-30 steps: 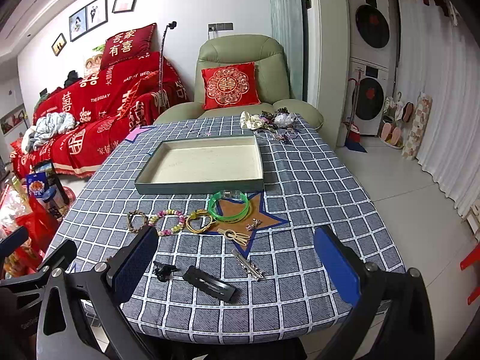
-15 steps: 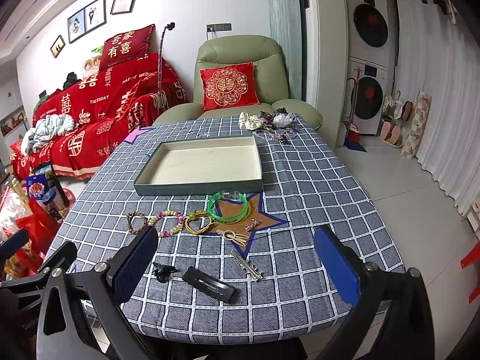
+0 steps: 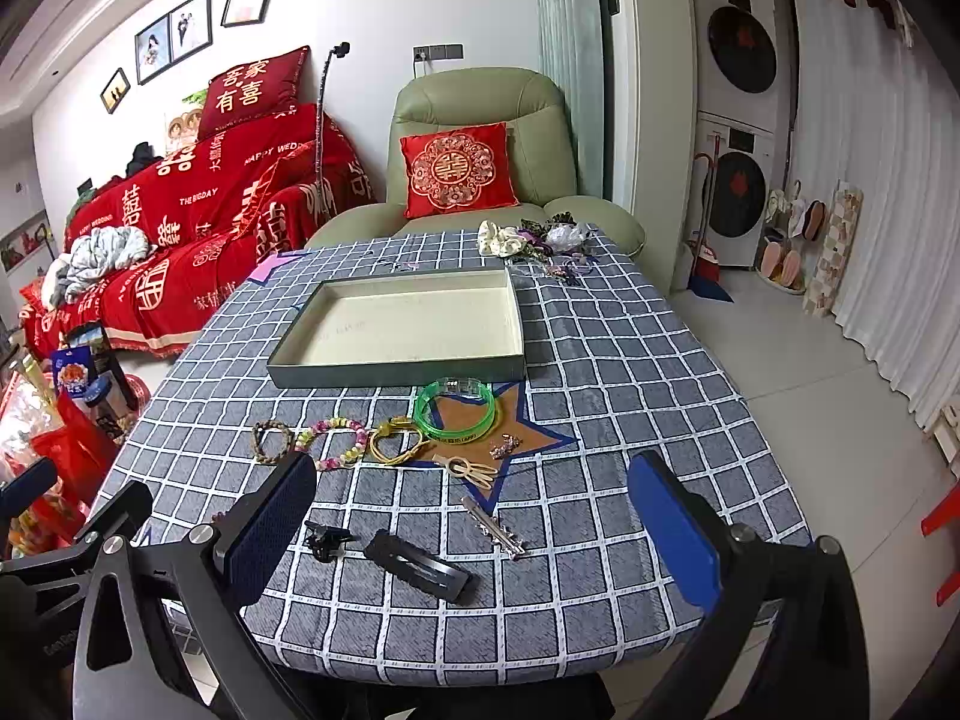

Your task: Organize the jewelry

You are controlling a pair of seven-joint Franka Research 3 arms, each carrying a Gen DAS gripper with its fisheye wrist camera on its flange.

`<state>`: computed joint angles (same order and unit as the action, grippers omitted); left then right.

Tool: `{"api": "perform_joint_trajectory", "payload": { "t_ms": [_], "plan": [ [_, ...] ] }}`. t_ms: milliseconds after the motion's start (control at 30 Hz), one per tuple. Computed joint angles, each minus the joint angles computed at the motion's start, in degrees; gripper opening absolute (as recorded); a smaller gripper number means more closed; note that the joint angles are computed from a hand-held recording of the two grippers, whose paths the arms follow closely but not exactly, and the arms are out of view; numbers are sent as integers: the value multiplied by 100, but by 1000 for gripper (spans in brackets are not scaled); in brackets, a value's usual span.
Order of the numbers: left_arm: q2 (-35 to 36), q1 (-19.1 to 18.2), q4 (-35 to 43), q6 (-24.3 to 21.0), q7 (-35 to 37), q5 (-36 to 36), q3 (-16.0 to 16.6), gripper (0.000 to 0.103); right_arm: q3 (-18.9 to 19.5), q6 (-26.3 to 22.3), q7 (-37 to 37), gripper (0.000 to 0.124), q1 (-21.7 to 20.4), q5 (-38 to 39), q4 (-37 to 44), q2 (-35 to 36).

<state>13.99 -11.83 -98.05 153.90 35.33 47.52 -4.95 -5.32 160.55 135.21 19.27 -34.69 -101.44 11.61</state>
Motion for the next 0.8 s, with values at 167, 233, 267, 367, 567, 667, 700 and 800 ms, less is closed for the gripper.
{"api": "perform_joint_trajectory", "payload": {
  "t_ms": [167,233,267,367,567,667,700,800],
  "plan": [
    [-5,5,-8,-2,27,-28,-5,103,-11,12,20,103,10,-21,-6,6],
    [2,-1,5,-12,30,-23,-4,103,2,1,-24,103,-4,23,-5,-3],
    [-9,-4,-7,-12,25,-18,-4,103,-6,8,5,103,6,-1,-9,2],
    [-5,-4,-2,-21,36,-32,-8,103,0,9,-8,103,-1,22,-9,2],
    [-5,-8,3,-35,32,-34,-10,103,-9,14,0,103,4,3,-5,8],
    [-13,-4,-9,-30,34,-36,-11,103,2,12,-38,103,-6,42,-5,6],
    [-7,-3,-3,-29,39,-41,-13,103,-7,6,-30,103,-1,28,-4,-1],
    [-8,-6,-4,-29,30,-30,-9,103,0,6,-47,103,-7,53,-7,-1]
  ]
}}
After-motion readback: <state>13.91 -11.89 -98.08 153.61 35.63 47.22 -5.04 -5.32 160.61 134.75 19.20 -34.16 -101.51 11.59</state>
